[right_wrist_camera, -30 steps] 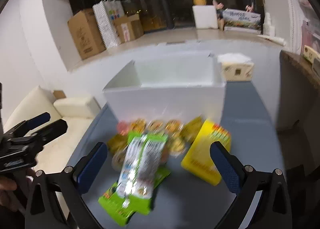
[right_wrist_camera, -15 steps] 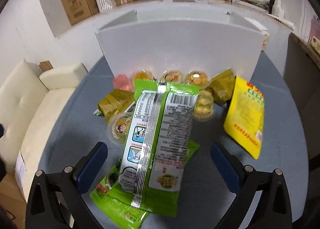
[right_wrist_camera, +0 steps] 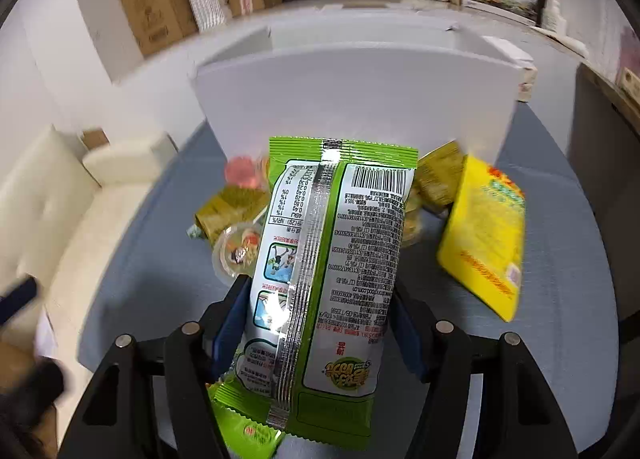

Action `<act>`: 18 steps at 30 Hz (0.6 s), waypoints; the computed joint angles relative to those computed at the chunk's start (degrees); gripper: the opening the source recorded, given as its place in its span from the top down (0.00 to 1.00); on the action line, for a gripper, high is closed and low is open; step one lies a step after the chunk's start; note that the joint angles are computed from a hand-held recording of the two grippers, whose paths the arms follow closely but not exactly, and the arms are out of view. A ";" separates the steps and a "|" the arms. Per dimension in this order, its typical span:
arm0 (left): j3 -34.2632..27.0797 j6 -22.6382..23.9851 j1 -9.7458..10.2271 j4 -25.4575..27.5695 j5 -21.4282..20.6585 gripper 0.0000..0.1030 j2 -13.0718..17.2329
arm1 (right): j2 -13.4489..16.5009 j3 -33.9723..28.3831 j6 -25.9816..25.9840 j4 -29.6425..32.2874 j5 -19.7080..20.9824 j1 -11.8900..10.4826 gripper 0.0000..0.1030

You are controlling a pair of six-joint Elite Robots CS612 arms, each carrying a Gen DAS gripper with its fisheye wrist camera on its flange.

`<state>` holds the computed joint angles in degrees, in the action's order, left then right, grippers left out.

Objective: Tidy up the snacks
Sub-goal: 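Grasp another stick bag with the right tool while the left tool grasps another seaweed packet, then lower both packets into the white box and release them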

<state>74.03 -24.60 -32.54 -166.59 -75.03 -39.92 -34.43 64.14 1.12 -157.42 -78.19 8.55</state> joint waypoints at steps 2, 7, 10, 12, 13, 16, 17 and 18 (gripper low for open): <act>-1.50 0.51 -0.07 1.46 -1.49 0.00 0.97 | -1.28 1.89 0.95 -2.39 0.41 -0.69 0.32; -6.99 2.56 -0.33 4.58 -5.76 0.00 4.94 | -4.77 7.42 2.27 -8.85 1.02 -2.23 0.32; -11.30 4.53 -0.47 8.63 -8.19 0.00 7.76 | -6.53 10.22 3.16 -11.77 1.81 -3.42 0.32; -13.26 4.76 -0.45 11.02 -8.85 0.00 8.92 | -7.42 11.71 3.38 -13.12 2.56 -4.07 0.32; -14.28 5.03 -0.44 12.26 -9.15 0.01 9.53 | -7.86 12.48 3.72 -13.80 2.70 -4.41 0.32; -15.45 5.54 -0.47 13.09 -9.27 0.08 10.26 | -8.30 13.46 4.86 -14.73 3.29 -5.06 0.32; -15.55 6.03 -0.51 13.04 -9.20 0.17 10.32 | -8.30 13.58 5.04 -14.86 3.64 -5.26 0.32; -15.71 7.05 -0.60 13.09 -8.86 0.21 10.35 | -8.00 13.40 5.33 -14.90 3.79 -5.25 0.32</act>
<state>58.32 -17.55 -33.14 -153.50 -83.89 -29.57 -42.43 77.55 6.44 -172.32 -74.39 3.30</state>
